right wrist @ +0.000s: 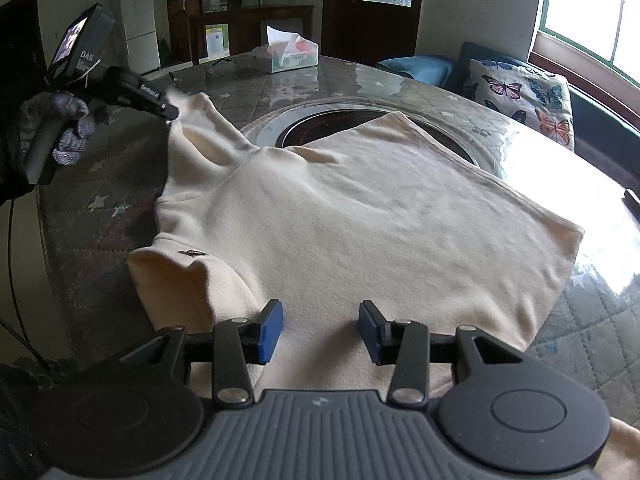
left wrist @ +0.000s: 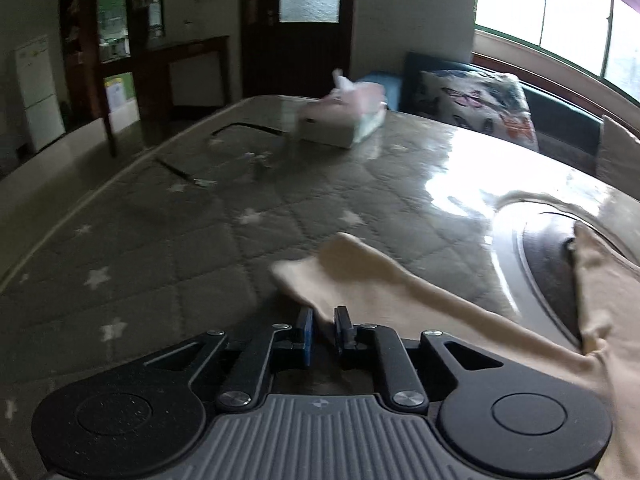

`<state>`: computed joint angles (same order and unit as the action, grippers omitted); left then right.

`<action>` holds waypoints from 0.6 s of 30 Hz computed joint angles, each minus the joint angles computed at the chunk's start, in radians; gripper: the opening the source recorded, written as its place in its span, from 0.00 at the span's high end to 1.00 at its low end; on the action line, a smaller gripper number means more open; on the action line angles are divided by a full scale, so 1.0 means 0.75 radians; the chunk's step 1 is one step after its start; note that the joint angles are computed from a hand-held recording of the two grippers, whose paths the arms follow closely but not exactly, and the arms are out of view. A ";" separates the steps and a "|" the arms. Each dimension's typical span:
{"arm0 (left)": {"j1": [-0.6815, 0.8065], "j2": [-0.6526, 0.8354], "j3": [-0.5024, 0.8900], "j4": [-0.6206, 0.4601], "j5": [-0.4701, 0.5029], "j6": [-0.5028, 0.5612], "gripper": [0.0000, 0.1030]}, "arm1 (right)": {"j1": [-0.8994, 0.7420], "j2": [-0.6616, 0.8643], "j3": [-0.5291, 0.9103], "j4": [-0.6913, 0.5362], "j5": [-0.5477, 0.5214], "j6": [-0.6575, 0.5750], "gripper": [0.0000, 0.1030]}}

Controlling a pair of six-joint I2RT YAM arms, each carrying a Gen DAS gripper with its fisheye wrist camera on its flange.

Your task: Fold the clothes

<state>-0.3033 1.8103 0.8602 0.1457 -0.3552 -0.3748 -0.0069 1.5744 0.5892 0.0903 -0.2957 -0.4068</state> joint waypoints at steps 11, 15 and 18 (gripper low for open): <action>0.001 0.019 0.014 0.046 0.023 0.144 0.78 | 0.091 -0.098 0.010 -0.008 -0.027 0.033 0.58; 0.004 0.072 0.050 0.045 0.011 0.148 0.78 | 0.163 -0.048 0.069 -0.030 -0.085 0.035 0.58; 0.015 0.064 0.042 0.057 0.013 0.148 0.76 | 0.233 -0.023 0.083 -0.032 -0.110 0.004 0.59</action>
<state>-0.2918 1.8579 0.8915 0.1881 -0.3458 -0.2642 0.1677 1.5573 0.6513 0.0662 -0.3780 -0.4042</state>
